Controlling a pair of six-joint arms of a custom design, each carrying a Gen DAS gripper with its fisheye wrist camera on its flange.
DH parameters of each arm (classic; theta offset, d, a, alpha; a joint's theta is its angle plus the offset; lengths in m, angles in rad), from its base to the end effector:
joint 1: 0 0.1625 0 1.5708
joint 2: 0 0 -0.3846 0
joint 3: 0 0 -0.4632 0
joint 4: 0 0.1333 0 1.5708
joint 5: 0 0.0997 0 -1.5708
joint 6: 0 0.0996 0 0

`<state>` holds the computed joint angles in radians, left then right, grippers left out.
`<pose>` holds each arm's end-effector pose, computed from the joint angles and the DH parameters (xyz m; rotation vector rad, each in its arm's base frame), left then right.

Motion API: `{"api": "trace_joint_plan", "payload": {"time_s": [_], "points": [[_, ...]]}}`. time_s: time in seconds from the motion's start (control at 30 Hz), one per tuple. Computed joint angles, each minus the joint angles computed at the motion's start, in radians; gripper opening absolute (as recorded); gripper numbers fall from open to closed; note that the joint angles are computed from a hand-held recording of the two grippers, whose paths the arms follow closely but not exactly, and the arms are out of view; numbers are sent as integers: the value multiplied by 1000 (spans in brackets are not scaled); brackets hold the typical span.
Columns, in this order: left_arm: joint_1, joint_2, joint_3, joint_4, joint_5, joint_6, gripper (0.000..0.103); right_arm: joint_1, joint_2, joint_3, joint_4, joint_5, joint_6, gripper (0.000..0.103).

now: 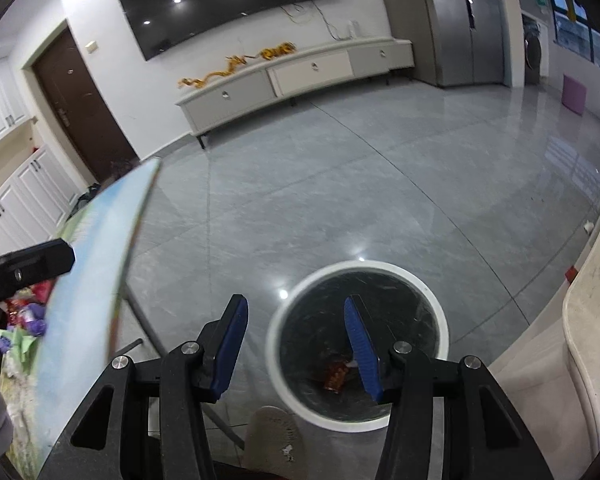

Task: Collect trash
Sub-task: 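Open both grippers over the bin to drop the bags, then grasp the white tissue with the left gripper while the right gripper grasps the green bag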

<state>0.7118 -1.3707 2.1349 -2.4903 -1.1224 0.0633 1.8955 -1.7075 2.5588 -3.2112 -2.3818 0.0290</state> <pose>-0.2809 -0.4754 0.1457 1.1818 2.4883 -0.4409 0.1765 -0.3328 0.2176 -0.0665 -2.2907 1.0951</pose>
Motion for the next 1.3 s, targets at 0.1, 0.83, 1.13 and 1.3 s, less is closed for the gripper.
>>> {"api": "trace_joint_plan", "payload": {"time_s": [0.1,0.83,1.13,1.3], "points": [[-4,-99,47,10,10,10,52,72,42,-31,0,-33,6,48],[107,-684,177,83,283,61,58,355,361,-276,-18,-41,-80,48],[220,-803,229,208,233,148,60,357,453,-327,41,34,-54,48],[264,-821,253,317,114,218,60,349,487,-343,86,64,-37,48]]}}
